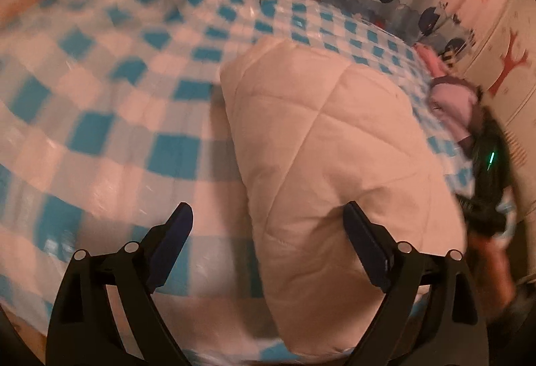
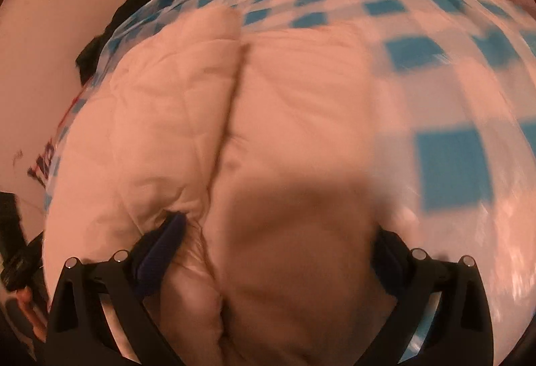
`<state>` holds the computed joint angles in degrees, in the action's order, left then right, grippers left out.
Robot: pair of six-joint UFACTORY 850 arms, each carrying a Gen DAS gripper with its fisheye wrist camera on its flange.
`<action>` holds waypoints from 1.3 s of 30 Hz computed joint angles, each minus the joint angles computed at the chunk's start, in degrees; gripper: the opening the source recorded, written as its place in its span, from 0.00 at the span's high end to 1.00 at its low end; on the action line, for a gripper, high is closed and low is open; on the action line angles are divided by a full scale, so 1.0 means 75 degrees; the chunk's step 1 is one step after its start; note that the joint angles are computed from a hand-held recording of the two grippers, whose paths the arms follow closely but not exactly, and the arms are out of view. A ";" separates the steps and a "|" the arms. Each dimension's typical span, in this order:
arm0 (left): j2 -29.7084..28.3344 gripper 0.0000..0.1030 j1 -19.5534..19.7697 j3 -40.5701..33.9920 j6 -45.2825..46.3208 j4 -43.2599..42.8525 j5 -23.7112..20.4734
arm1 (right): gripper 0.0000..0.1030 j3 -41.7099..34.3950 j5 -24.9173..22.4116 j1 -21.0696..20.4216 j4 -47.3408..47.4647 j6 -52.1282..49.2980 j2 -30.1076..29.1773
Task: Fold large clothes
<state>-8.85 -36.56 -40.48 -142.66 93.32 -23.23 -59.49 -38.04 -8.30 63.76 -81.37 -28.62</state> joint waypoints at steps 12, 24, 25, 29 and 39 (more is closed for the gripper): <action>0.0013 0.22 -0.0797 -0.0111 0.1640 -0.0961 -0.1782 | 0.06 0.0246 0.0771 -0.0264 0.1273 -0.1550 0.0984; -0.0009 0.22 -0.0929 -0.0065 0.1457 -0.0534 -0.2054 | 0.06 -0.0315 0.0896 0.0680 0.3365 -0.2658 -0.0371; -0.0024 0.22 -0.0937 -0.0078 0.1444 -0.0511 -0.2037 | 0.06 -0.0296 0.0793 0.0620 0.3372 -0.2656 -0.0376; -0.0144 0.22 -0.1035 -0.0179 0.1660 -0.0688 -0.2351 | 0.06 -0.0566 0.0633 0.0588 0.2460 -0.1722 -0.0427; -0.0185 0.21 -0.1114 -0.0180 0.1742 -0.0724 -0.2536 | 0.06 0.1218 0.1104 0.0639 0.6206 -0.6212 0.0812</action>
<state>-10.24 -44.92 -41.83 -129.59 87.89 -42.25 -50.36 -29.76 -3.51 110.30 -127.96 -22.53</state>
